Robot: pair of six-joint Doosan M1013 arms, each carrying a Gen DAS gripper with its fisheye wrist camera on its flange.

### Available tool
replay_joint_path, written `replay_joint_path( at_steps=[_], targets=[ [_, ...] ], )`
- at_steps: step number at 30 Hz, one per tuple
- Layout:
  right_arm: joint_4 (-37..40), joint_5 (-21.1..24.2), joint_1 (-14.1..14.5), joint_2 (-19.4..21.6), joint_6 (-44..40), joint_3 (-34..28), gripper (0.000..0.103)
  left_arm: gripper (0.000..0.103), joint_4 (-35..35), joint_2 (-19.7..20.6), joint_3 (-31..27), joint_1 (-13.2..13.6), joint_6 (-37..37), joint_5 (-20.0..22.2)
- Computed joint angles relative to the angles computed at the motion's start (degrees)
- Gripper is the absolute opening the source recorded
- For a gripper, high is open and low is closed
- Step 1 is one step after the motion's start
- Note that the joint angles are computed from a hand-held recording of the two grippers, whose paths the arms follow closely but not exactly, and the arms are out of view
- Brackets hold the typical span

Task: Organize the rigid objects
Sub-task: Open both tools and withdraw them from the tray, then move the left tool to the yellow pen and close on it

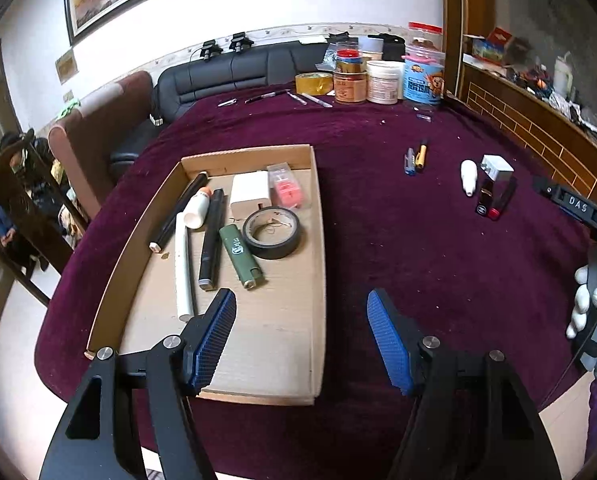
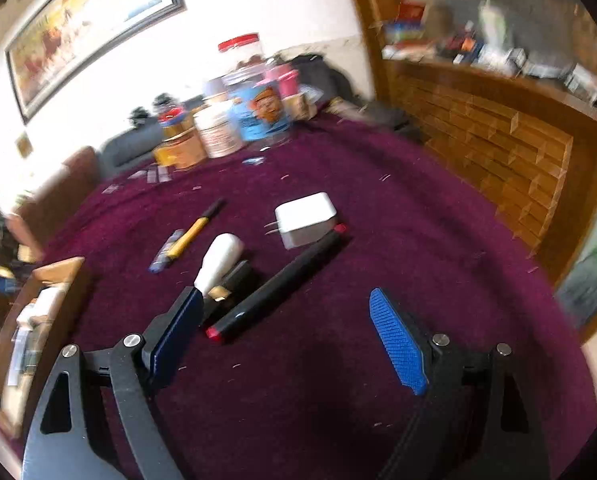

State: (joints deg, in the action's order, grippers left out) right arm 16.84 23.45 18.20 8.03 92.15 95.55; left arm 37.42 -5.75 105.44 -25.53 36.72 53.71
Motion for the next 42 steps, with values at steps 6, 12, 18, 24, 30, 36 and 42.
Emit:
replay_joint_path(
  at_steps=[6,12,18,24,30,36,42],
  targets=[
    [7.41,1.59,-1.16,0.80,-4.92,-0.36,0.086,0.062,0.25,-0.01,-0.71,-1.12,0.41,1.49],
    [10.43,3.67,-2.17,1.30,-4.61,-0.60,0.086,0.062,0.60,-0.11,-0.69,-1.36,-0.47,1.47],
    [2.21,-2.42,-0.84,-0.84,2.20,1.75,0.086,0.062,-4.72,-0.50,-0.21,0.52,3.56,-2.11],
    [-3.98,-6.66,0.93,-2.40,2.51,0.53,0.086,0.062,-10.95,-0.22,-1.63,3.87,6.99,-8.56],
    [-2.47,-10.34,0.69,2.50,6.67,-6.61,0.086,0.062,-22.94,6.17,-7.44,7.27,17.02,-10.40],
    [-2.27,-8.58,0.42,8.08,6.76,-11.11,0.086,0.054,-34.40,12.11,-12.55,9.98,24.08,-9.09],
    [14.47,-2.50,-1.70,8.83,-8.52,-11.48,0.085,0.054,-34.88,20.34,-20.76,10.35,24.11,-7.15]
  ],
)
